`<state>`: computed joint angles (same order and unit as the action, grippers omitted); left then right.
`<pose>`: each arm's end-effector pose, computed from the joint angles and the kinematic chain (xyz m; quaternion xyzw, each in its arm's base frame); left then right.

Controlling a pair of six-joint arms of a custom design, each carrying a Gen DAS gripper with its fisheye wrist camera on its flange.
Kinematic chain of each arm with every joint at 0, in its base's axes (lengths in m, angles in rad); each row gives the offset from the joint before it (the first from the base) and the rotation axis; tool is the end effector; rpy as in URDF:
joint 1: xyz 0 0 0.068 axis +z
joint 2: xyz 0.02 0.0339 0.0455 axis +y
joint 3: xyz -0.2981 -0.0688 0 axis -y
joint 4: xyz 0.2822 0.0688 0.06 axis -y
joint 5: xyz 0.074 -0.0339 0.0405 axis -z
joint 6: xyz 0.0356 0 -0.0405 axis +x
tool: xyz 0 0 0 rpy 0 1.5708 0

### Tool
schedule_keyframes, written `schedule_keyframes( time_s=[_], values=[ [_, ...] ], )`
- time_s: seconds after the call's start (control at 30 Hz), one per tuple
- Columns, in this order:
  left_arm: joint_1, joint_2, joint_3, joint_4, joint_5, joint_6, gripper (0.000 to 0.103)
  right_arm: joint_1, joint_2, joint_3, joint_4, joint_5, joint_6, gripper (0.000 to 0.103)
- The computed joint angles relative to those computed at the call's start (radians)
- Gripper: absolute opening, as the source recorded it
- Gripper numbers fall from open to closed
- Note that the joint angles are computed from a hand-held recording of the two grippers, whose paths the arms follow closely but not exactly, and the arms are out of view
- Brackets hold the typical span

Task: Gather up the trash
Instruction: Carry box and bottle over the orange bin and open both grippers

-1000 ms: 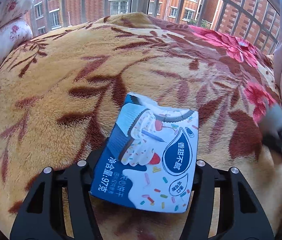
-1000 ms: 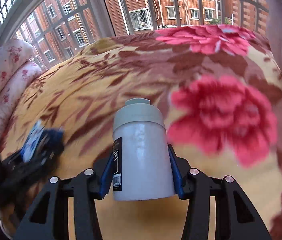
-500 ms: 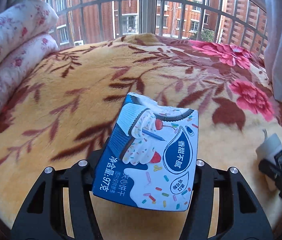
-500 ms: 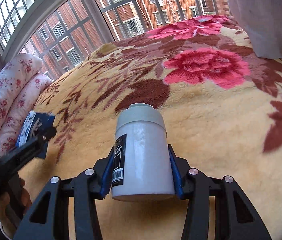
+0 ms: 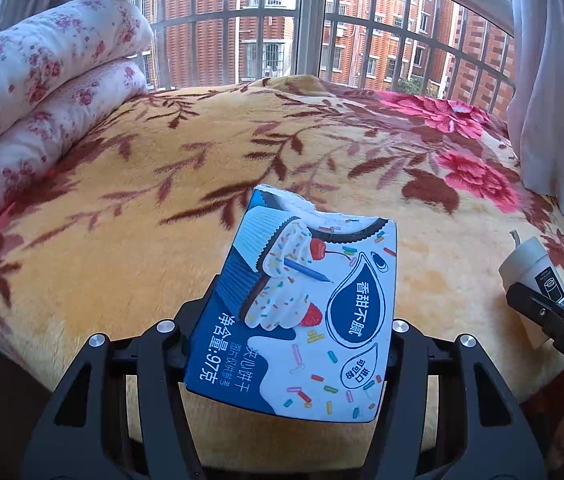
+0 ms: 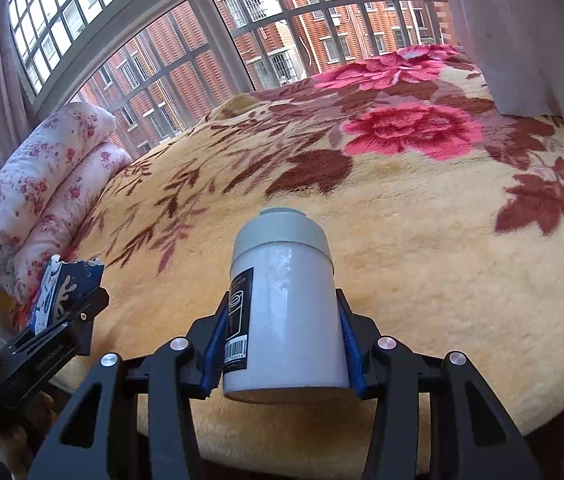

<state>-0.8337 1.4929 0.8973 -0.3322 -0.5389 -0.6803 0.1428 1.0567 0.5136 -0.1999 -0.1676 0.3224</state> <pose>0.2332 -0.2297 0.2184 -0.0138 0.9183 -0.0256 0.3948 0.2232 0.0381 0.2048 0.0483 0.9117 0.1670 0.3723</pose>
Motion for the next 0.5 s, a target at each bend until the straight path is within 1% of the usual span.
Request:
schedule_keyframes(
  time_s=[0.07,0.27,0.37,0.5],
  values=[
    [-0.012,-0.022,-0.029,0.006,0.006,-0.016,0.056,0.017,-0.026,-0.015,-0.007,0.011,0.001,0.047],
    [-0.062,-0.051,-0.063,-0.012,-0.043,-0.039,0.056,0.052,-0.126,-0.056,-0.033,0.031,0.018,0.047],
    [-0.092,-0.067,-0.076,-0.026,-0.064,-0.055,0.056,0.075,-0.199,-0.076,-0.064,0.053,0.024,0.047],
    [-0.159,-0.101,-0.095,-0.065,-0.103,-0.077,0.056,0.108,-0.336,-0.104,-0.143,0.081,0.040,0.047]
  ],
)
